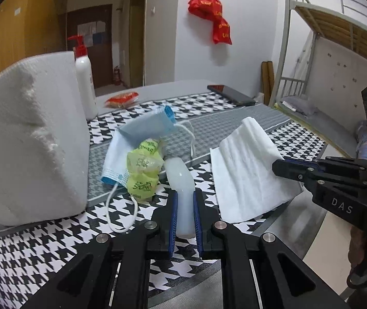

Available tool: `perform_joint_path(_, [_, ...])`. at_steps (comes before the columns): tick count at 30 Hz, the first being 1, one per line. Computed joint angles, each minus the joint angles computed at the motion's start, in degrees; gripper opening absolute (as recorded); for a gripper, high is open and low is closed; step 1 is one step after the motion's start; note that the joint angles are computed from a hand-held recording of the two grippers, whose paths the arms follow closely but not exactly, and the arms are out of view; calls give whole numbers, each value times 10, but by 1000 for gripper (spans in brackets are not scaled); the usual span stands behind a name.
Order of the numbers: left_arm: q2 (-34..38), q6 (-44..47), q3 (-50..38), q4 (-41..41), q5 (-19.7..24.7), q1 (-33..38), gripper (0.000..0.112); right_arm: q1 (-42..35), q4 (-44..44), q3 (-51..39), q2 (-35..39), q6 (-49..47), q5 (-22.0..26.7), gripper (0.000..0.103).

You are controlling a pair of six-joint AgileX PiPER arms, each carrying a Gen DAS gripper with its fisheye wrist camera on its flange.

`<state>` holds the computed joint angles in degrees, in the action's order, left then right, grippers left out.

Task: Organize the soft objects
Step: 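Lift the held white masks with both tools toward the foam box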

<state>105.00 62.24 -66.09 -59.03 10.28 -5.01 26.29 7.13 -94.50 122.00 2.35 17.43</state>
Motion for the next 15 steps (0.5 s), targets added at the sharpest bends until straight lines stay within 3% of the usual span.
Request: perform_joint_path(15, [-74,265,64,-256,-11,15,13,6,209,76,-75,-206,-57,7])
